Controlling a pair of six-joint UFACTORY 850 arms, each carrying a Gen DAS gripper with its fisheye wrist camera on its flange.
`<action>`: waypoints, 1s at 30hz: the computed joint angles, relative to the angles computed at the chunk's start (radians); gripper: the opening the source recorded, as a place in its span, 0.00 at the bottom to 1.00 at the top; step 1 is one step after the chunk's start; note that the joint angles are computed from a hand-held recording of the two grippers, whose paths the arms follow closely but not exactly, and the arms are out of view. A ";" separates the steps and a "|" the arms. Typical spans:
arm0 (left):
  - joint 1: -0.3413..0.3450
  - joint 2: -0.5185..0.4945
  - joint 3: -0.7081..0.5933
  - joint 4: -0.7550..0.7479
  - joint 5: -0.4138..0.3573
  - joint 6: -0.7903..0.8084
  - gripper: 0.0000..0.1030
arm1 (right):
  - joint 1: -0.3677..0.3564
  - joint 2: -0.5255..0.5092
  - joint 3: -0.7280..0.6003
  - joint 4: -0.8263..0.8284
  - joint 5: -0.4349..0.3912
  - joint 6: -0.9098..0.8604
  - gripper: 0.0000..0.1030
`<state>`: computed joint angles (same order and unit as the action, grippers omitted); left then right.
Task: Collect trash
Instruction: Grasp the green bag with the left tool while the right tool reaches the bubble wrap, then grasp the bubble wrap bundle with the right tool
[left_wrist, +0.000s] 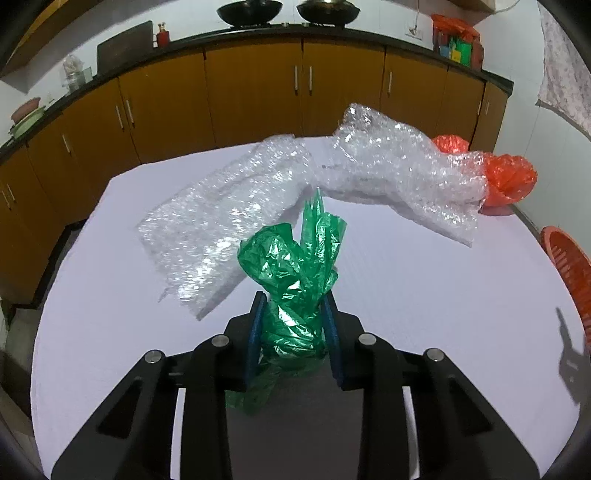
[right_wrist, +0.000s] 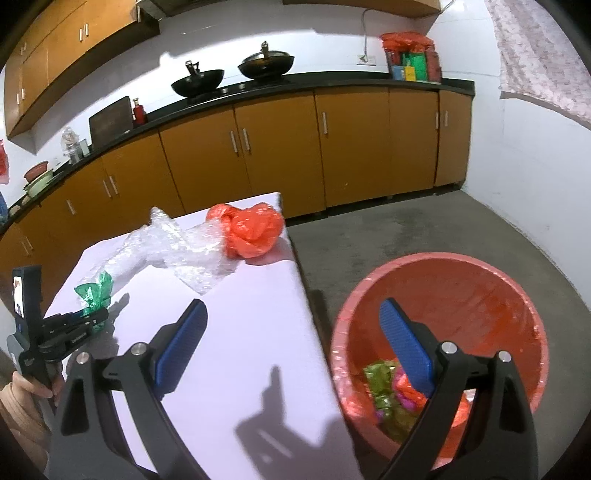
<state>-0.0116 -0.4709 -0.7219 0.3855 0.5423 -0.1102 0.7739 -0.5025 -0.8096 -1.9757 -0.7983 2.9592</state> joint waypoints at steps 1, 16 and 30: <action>0.008 0.003 0.003 0.010 0.007 -0.011 0.30 | -0.002 -0.005 -0.007 -0.008 0.005 0.002 0.89; 0.187 0.095 0.087 0.180 0.129 -0.228 0.30 | -0.061 -0.195 -0.318 -0.193 0.180 -0.077 0.70; 0.249 0.105 0.083 0.181 0.143 -0.248 0.30 | -0.119 -0.490 -0.829 0.419 0.330 -0.966 0.47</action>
<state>0.2375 -0.3658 -0.6393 0.5668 0.6849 -0.3581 0.6546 -0.9928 -1.6382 -1.5569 -0.4686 1.9935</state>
